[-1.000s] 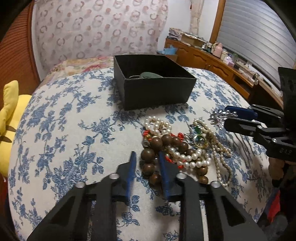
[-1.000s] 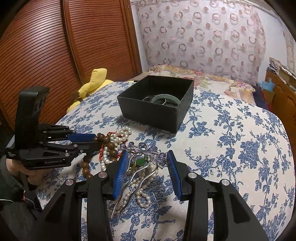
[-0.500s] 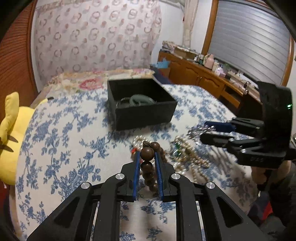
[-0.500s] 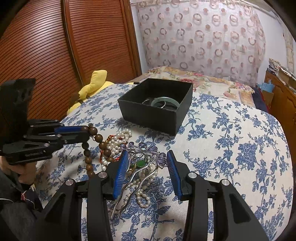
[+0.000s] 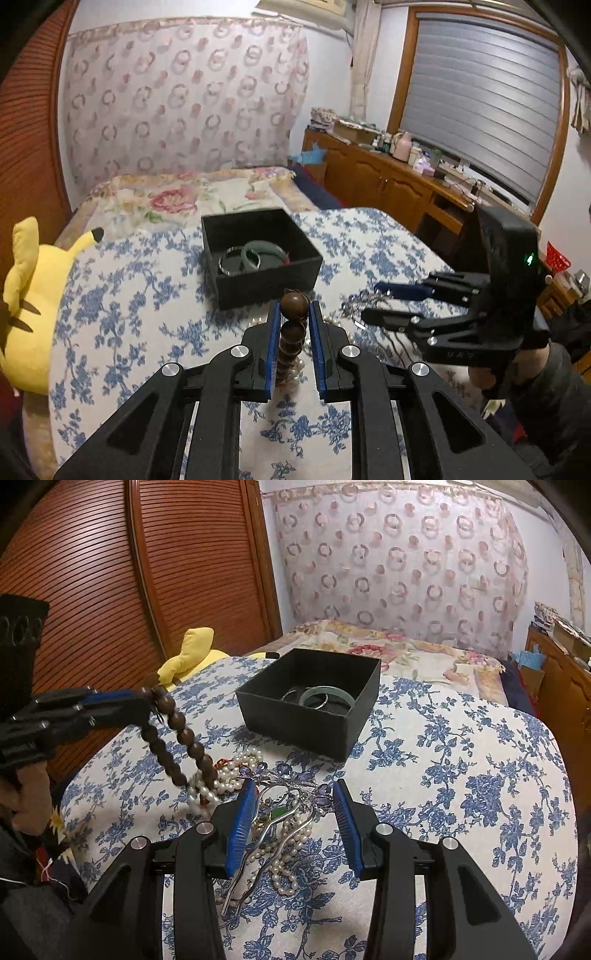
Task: Organize jewelry
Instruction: 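Lift the bead bracelet high with the left tool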
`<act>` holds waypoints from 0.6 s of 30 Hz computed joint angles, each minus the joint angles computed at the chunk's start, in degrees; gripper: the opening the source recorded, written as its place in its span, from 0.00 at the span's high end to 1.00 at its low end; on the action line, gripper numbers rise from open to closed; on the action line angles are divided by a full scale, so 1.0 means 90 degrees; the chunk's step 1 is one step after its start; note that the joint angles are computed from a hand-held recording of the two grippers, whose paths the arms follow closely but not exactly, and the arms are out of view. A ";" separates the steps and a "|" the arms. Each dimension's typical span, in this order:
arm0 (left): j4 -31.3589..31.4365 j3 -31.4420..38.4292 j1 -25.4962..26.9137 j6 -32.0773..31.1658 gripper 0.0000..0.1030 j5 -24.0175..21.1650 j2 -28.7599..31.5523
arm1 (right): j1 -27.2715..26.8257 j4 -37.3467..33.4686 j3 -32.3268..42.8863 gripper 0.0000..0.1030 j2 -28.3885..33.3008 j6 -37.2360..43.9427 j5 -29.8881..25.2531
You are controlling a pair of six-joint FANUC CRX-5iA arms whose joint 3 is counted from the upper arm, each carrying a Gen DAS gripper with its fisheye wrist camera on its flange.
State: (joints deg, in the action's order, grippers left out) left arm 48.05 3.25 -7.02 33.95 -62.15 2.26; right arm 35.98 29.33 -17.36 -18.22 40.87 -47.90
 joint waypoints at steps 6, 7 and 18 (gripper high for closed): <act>0.0143 0.0155 -0.0001 -0.0031 0.86 0.0026 -0.0006 | -0.0011 0.0028 -0.0021 0.56 -0.0036 -0.0034 -0.0021; 0.0160 0.0194 -0.0013 -0.0043 0.86 0.0041 -0.0008 | -0.0009 0.0035 -0.0019 0.56 -0.0032 -0.0044 -0.0022; 0.0438 0.0550 -0.0068 -0.0105 0.86 0.0153 0.0012 | 0.0026 0.0182 -0.0022 0.56 -0.0105 -0.0121 -0.0054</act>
State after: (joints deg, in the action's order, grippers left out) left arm 51.99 8.21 -7.62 33.00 -60.77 2.37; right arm 36.21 30.97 -17.56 -19.16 39.78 -48.38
